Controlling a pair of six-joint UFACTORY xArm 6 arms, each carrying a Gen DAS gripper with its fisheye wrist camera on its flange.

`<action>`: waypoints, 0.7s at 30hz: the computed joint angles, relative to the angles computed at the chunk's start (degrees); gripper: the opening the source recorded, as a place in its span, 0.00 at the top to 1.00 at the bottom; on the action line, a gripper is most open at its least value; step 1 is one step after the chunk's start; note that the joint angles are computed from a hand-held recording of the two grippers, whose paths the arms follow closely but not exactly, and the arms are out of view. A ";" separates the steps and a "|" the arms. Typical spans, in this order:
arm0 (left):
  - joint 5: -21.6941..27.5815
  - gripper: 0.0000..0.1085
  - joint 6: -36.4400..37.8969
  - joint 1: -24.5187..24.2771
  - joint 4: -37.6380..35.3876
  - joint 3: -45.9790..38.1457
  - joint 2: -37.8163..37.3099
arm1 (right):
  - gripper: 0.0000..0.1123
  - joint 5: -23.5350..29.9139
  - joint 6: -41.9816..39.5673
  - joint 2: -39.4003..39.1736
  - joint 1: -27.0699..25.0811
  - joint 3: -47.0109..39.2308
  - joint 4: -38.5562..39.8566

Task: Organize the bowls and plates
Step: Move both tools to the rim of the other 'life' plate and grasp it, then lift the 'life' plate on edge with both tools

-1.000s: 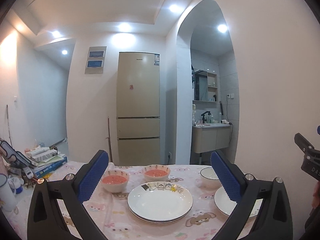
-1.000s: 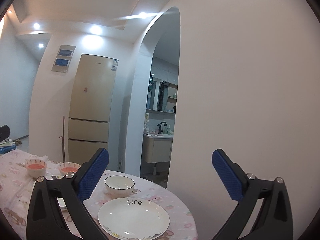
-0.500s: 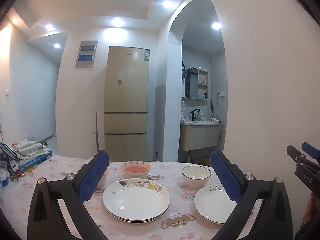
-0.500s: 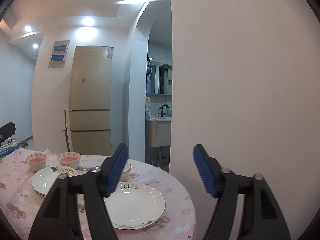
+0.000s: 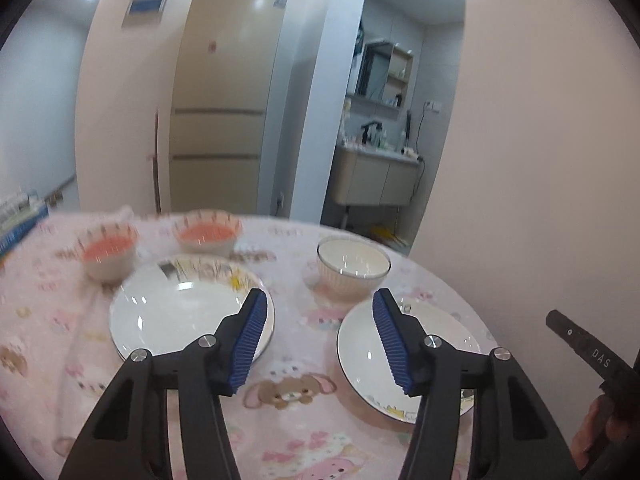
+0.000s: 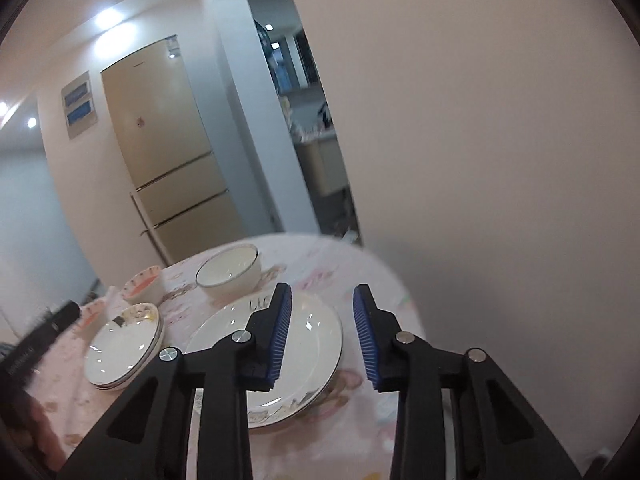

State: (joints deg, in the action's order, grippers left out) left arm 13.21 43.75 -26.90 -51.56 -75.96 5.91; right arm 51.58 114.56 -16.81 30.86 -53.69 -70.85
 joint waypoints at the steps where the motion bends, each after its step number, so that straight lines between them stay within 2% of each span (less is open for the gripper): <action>1: 0.41 0.49 -1.52 -0.03 1.46 -0.15 0.76 | 0.72 -2.41 0.63 -0.10 -1.34 0.93 0.63; 3: 2.70 0.53 -4.64 0.41 3.91 -1.34 2.63 | 0.72 -6.92 1.46 0.10 -4.02 2.42 1.95; 6: 9.23 0.55 -6.94 1.78 2.19 -4.50 5.94 | 0.73 -14.40 3.74 0.66 -8.39 4.59 5.67; 10: 14.77 0.58 -8.17 2.85 0.70 -8.85 9.92 | 0.75 -26.90 9.60 1.48 -14.40 7.99 4.60; 14: 19.80 0.58 -11.05 3.49 0.34 -12.90 13.22 | 0.77 -35.25 16.22 4.25 -18.16 8.02 0.03; 15: 20.68 0.59 -11.93 3.56 0.45 -13.66 13.89 | 0.78 -38.26 20.03 5.16 -19.50 7.66 -3.38; 16: 21.72 0.65 -13.53 3.61 1.18 -14.79 14.90 | 0.78 -40.82 23.87 6.57 -20.65 6.68 -6.78; 18: 23.82 0.67 -15.85 3.84 2.12 -16.76 16.61 | 0.78 -43.78 28.51 8.02 -22.08 5.65 -10.49; 21: 26.26 0.67 -18.43 3.95 2.96 -19.42 19.18 | 0.79 -44.70 27.70 9.57 -22.87 4.79 -9.26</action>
